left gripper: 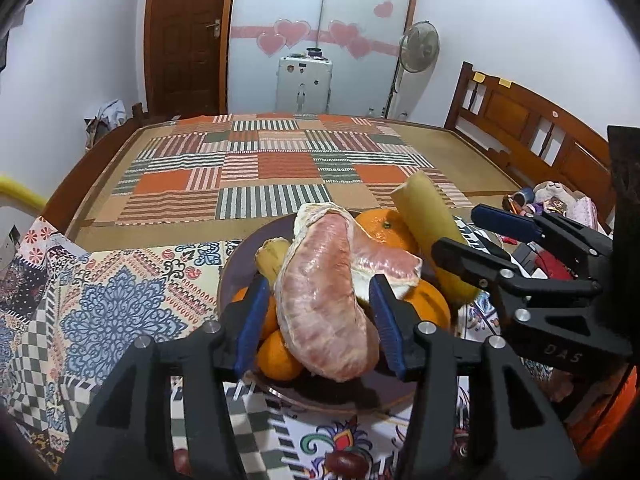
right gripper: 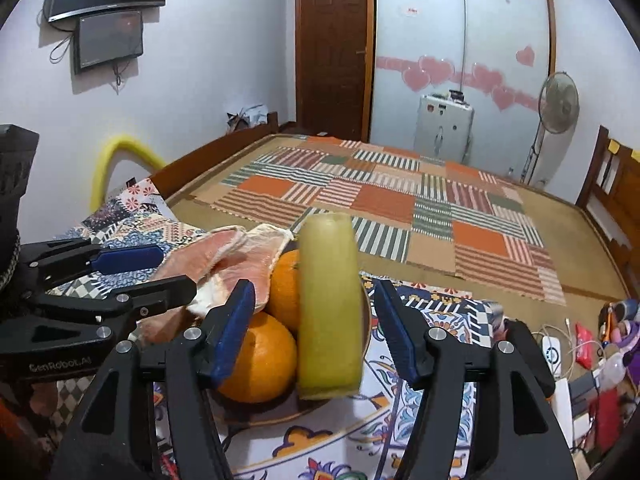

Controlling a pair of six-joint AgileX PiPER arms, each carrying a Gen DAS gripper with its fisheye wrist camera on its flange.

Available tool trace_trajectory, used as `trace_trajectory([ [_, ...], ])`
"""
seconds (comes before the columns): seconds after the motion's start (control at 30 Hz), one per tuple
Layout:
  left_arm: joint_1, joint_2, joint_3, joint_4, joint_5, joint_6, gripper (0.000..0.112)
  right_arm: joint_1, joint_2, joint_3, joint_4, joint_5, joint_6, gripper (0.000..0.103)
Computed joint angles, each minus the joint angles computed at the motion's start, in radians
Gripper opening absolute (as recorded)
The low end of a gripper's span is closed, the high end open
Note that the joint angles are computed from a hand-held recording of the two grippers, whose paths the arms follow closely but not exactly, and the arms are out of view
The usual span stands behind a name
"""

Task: Organize fruits
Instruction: 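Lower the pomelo piece onto the plate with the left tool while the right tool sets the corn there, then withdraw both open tools and move the left tool to a red date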

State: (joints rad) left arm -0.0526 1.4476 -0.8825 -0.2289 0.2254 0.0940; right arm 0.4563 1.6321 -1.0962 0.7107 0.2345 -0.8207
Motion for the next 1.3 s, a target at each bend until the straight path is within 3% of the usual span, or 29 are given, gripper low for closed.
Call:
trace_trajectory([
  [0.13, 0.007, -0.08, 0.041, 0.013, 0.023, -0.004, 0.053, 0.01, -0.048, 0.037, 0.023, -0.007, -0.023, 0.059],
  [0.27, -0.013, -0.165, 0.098, 0.24, 0.011, -0.206, 0.057, 0.025, -0.073, 0.071, -0.122, -0.063, 0.098, 0.059],
  [0.37, -0.023, -0.202, 0.123, 0.378, 0.015, -0.33, 0.057, -0.025, -0.067, 0.071, 0.004, -0.025, -0.019, 0.059],
  [0.53, 0.002, -0.247, 0.166, 0.333, 0.015, -0.27, 0.057, -0.136, -0.096, 0.114, 0.261, 0.043, -0.257, 0.055],
  [0.67, 0.036, -0.266, 0.198, 0.209, 0.007, -0.14, 0.057, -0.193, -0.127, 0.152, 0.248, 0.073, -0.257, 0.023],
  [0.73, 0.044, -0.275, 0.21, 0.189, 0.006, -0.118, 0.057, -0.213, -0.145, 0.177, 0.238, 0.065, -0.252, 0.018],
  [0.87, 0.058, -0.304, 0.238, 0.128, 0.014, -0.049, 0.057, -0.258, -0.201, 0.246, 0.306, 0.061, -0.321, 0.018],
  [0.93, 0.054, -0.326, 0.258, 0.177, 0.015, -0.089, 0.055, -0.286, -0.229, 0.278, 0.335, 0.065, -0.354, 0.018],
  [1.03, 0.045, -0.361, 0.28, 0.232, 0.029, -0.131, 0.046, -0.315, -0.277, 0.312, 0.307, 0.062, -0.327, 0.018],
  [1.3, 0.068, -0.453, 0.332, 0.108, 0.084, -0.018, 0.037, -0.361, -0.397, 0.376, 0.236, 0.089, -0.248, 0.019],
])
